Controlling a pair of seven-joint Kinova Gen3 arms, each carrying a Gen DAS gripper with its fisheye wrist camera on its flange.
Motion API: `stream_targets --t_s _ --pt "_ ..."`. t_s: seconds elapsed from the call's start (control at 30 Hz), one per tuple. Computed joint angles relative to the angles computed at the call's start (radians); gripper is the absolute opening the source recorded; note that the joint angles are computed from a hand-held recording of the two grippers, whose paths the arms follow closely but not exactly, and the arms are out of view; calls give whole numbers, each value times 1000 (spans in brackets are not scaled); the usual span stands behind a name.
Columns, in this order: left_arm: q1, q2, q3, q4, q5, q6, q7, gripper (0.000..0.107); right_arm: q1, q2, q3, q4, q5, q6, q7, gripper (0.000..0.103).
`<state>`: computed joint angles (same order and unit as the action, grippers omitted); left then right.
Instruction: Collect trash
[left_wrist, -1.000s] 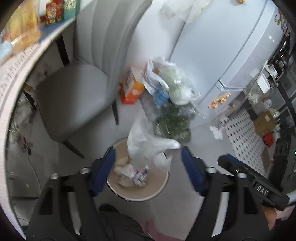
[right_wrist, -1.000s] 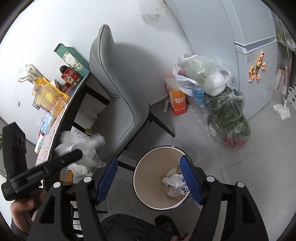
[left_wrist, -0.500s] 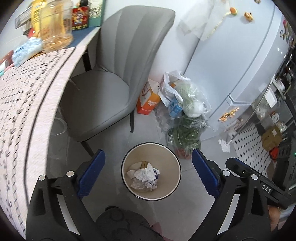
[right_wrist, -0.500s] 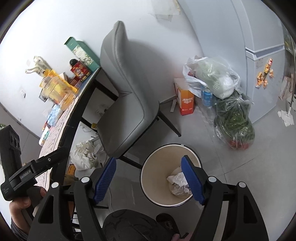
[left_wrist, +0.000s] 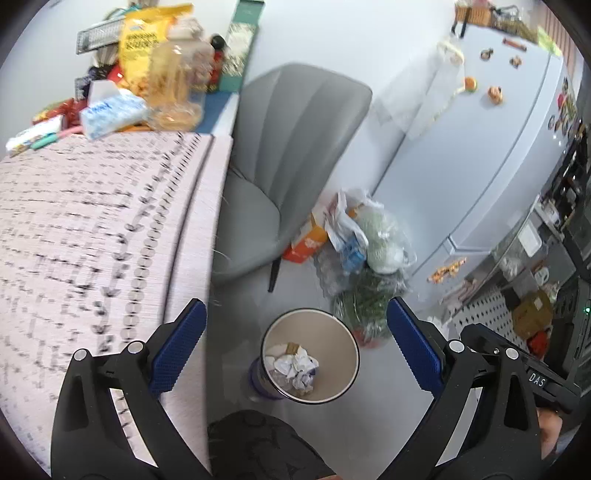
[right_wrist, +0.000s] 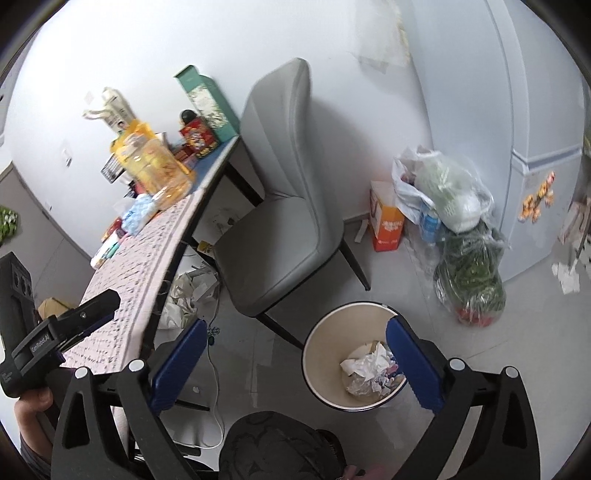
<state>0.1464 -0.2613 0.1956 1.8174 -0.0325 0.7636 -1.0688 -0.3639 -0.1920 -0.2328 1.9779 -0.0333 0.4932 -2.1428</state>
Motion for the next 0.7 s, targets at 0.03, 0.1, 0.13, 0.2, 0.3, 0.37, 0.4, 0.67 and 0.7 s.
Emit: stream_targets --t_s 0.03,0.1,0.13,0.2,0.3,0.37,0.4,0.67,0.7 --pt "-1 -22 -8 6 2 4 -1 97 6 -4 -22 -13 21 15 -21 95" --pt "-6 -61 -24 16 12 11 -7 97 10 -12 -56 -39 61 43 -53 95" --pt "-11 -85 -31 24 17 15 -10 97 12 -17 -76 -54 85 59 -73 95" --pt "-22 -131 -42 35 26 28 -19 97 13 -23 -116 -86 134 97 -115 95" --pt "-40 -190 -53 41 37 55 -38 97 1 -33 -151 -123 186 139 -161 95" --pt "-57 -231 -54 46 40 74 -44 97 -9 -40 -176 -142 217 159 -189 95" --pt "-65 -247 -52 47 42 81 -45 97 -14 -43 -191 -152 234 172 -203 95" --pt "-121 -387 -61 43 54 179 -61 97 -73 -47 -265 -222 331 265 -270 95" --pt "-130 -405 -60 40 53 194 -61 97 -82 -50 -271 -228 337 272 -271 95"
